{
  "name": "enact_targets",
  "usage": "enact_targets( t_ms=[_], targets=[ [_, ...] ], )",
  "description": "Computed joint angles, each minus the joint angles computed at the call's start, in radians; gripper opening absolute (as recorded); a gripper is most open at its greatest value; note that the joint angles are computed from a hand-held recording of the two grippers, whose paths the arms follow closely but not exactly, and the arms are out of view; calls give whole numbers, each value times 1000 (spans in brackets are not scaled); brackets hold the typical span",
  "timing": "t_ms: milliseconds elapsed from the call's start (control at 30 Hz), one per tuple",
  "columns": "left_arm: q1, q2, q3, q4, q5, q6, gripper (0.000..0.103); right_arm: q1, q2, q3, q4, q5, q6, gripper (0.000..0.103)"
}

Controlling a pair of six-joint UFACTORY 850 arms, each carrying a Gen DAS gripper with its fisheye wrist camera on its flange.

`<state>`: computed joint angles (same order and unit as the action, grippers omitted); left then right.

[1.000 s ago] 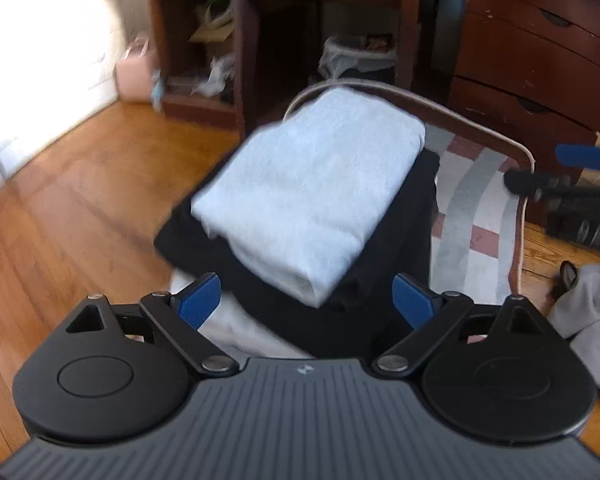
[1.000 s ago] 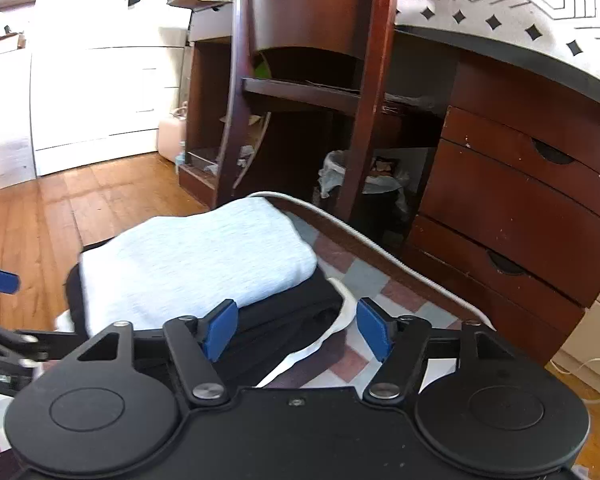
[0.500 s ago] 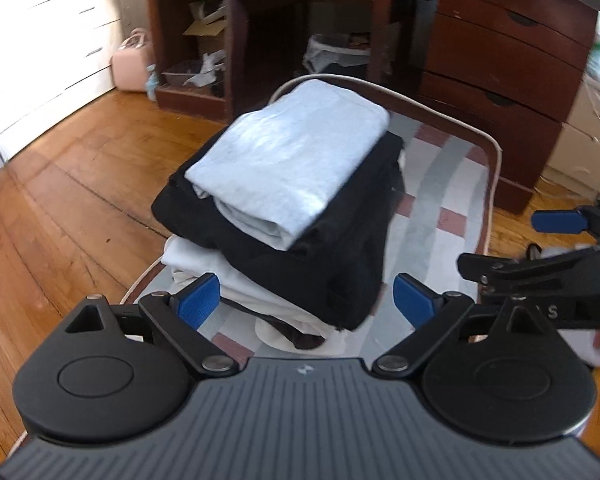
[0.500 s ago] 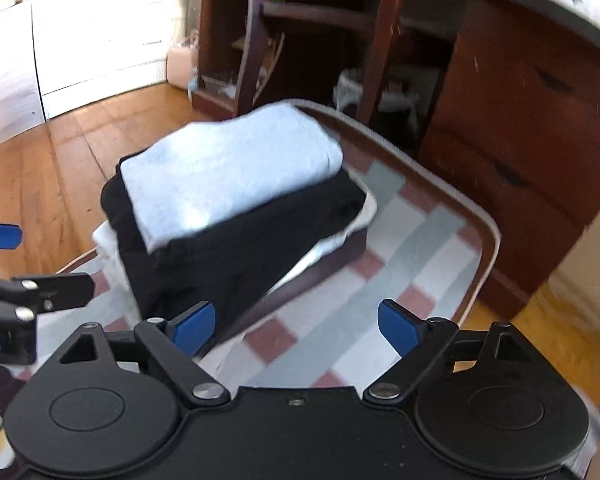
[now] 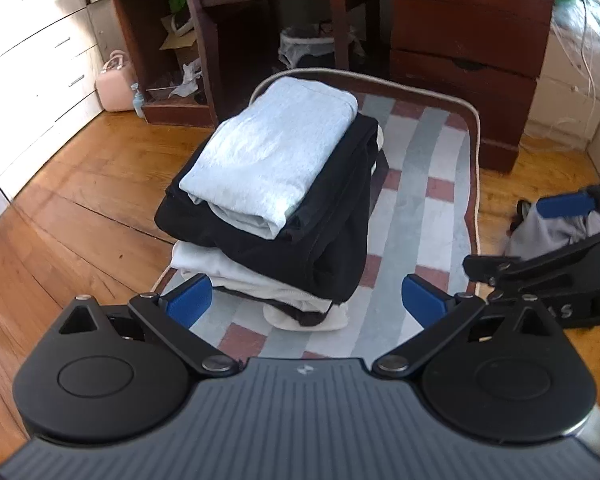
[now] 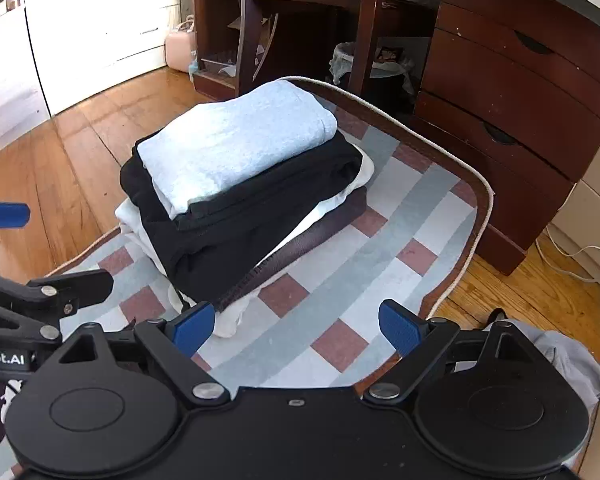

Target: Fold clothes

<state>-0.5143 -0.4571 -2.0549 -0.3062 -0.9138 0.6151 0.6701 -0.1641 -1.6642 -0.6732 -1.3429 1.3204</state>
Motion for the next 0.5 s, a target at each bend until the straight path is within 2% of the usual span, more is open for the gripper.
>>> enact_targets(
  t_ms=[167, 500],
  targets=[
    [5, -13, -21, -3, -9, -8, 103, 0, 15, 11, 17, 25, 0, 92],
    [0, -4, 5, 21, 17, -10, 103, 3, 2, 6, 3, 8, -25, 92]
  ],
)
